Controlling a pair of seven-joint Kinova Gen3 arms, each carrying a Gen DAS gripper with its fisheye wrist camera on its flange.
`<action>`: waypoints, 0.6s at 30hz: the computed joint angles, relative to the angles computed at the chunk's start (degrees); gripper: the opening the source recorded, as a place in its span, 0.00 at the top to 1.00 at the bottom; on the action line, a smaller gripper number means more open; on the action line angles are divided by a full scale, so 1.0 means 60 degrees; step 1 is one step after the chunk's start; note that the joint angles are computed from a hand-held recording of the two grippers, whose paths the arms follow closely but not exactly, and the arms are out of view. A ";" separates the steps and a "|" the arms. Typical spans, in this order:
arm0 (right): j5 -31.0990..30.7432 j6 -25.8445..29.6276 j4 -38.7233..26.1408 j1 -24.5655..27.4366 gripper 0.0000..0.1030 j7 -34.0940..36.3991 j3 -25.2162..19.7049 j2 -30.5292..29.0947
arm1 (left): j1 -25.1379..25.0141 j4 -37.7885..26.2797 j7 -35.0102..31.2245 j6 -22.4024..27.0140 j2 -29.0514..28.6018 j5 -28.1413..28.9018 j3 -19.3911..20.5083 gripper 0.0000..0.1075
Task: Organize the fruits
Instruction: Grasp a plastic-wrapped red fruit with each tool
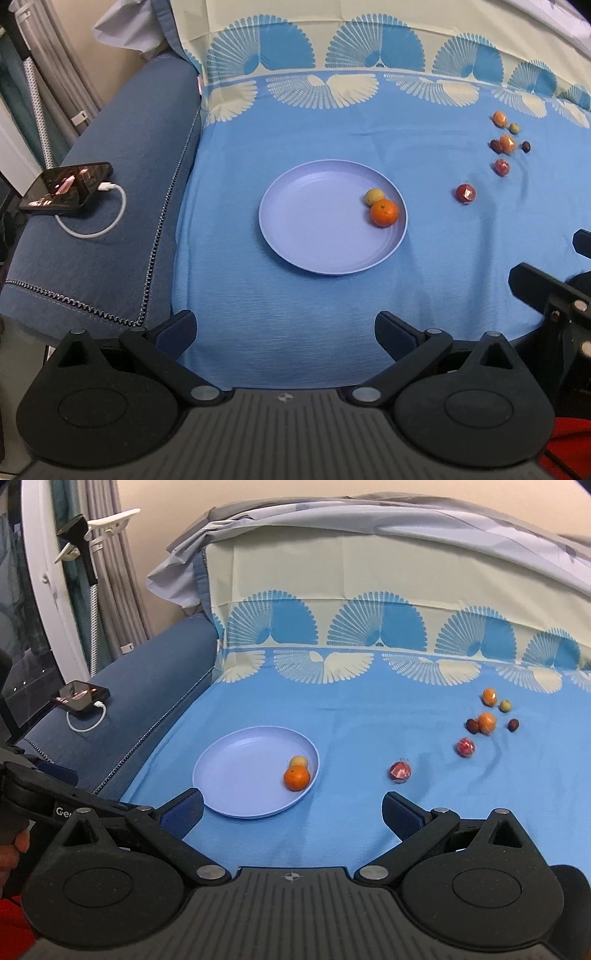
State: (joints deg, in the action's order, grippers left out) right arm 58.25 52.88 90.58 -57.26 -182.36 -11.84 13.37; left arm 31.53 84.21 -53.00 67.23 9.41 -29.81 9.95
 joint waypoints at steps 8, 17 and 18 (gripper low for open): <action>0.0250 0.0182 0.0395 0.0201 0.01 -0.1082 0.0208 0.0026 | 0.0070 -0.1040 -0.0635 0.0073 0.0955 0.0467 -0.0093 0.05; 0.0721 0.1503 0.0954 0.1098 0.01 -0.2165 0.0735 0.0363 | 0.0494 -0.3486 -0.2689 -0.0733 0.3292 0.1344 -0.0233 0.05; 0.0772 0.1404 0.1032 0.1301 0.01 -0.2204 0.0796 0.0420 | 0.0505 -0.3809 -0.2983 -0.0832 0.3620 0.1498 -0.0221 0.05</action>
State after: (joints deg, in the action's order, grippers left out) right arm 62.88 61.30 96.77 -49.45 -195.59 -7.06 15.89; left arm 34.55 61.36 -70.90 62.24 31.13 -20.82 8.63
